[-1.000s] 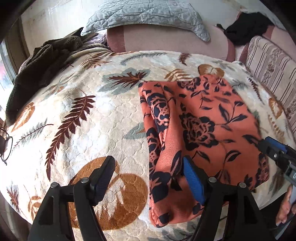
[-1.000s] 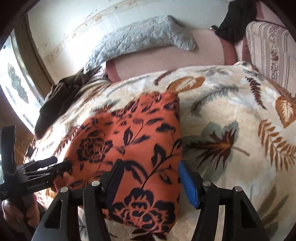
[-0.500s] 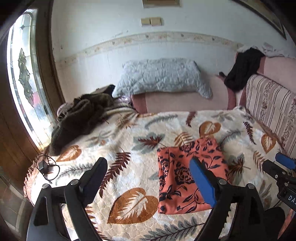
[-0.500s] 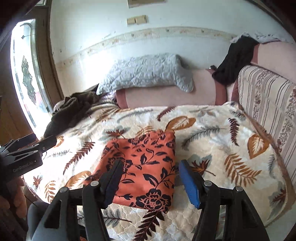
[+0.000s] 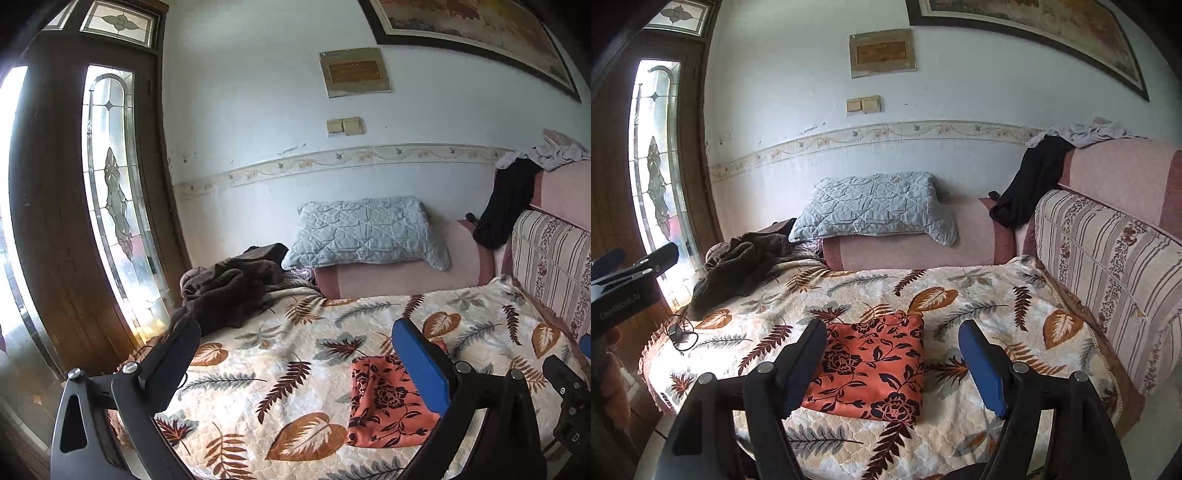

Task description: Fold small clothes

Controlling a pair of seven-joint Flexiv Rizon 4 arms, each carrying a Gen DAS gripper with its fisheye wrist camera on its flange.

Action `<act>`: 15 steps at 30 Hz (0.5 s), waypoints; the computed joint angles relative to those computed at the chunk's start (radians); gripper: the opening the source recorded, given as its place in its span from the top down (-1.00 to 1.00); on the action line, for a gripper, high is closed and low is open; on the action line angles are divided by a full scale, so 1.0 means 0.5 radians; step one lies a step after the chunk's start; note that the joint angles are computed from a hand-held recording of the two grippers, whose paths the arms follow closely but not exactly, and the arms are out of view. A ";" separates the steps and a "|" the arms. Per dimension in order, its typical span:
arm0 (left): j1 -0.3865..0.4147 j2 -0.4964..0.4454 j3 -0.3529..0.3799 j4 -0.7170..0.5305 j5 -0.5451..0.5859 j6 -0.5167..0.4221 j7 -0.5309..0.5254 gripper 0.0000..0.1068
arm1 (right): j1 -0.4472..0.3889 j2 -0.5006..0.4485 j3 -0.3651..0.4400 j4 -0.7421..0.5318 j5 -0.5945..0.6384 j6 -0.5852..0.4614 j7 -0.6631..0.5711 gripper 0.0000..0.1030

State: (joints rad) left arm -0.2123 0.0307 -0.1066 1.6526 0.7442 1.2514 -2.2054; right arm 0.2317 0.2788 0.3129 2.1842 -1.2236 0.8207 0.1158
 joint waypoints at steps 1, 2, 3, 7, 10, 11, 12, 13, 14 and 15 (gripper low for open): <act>-0.001 0.020 0.001 0.006 0.015 -0.004 -0.015 -0.93 | 0.003 0.009 0.010 0.003 -0.001 -0.010 0.008 -0.50; 0.002 0.038 0.002 0.019 0.017 0.010 -0.012 -0.93 | 0.006 0.019 0.013 0.006 0.000 -0.007 0.010 -0.50; 0.007 0.053 -0.002 0.028 0.019 0.016 -0.009 -0.93 | 0.010 0.028 0.012 0.011 0.010 0.010 0.010 -0.50; 0.045 0.113 -0.030 0.064 0.027 0.053 -0.010 -0.93 | 0.006 0.066 0.041 0.026 0.013 0.014 0.055 -0.50; 0.075 0.149 -0.050 0.095 -0.004 0.088 0.020 -0.93 | 0.014 0.074 0.060 0.019 0.013 -0.011 0.050 -0.50; 0.081 0.159 -0.051 0.110 -0.043 0.102 0.051 -0.93 | 0.015 0.076 0.059 0.020 0.011 -0.003 0.055 -0.50; 0.089 0.167 -0.053 0.124 -0.079 0.116 0.076 -0.93 | 0.015 0.075 0.060 0.020 0.008 0.000 0.064 -0.50; 0.099 0.180 -0.061 0.136 -0.099 0.120 0.087 -0.93 | 0.015 0.075 0.058 0.020 0.007 0.005 0.064 -0.50; 0.112 0.189 -0.070 0.146 -0.112 0.124 0.093 -0.93 | 0.013 0.073 0.054 0.020 0.003 0.013 0.067 -0.50; 0.124 0.197 -0.080 0.154 -0.120 0.128 0.103 -0.93 | 0.013 0.070 0.055 0.019 -0.001 0.016 0.073 -0.50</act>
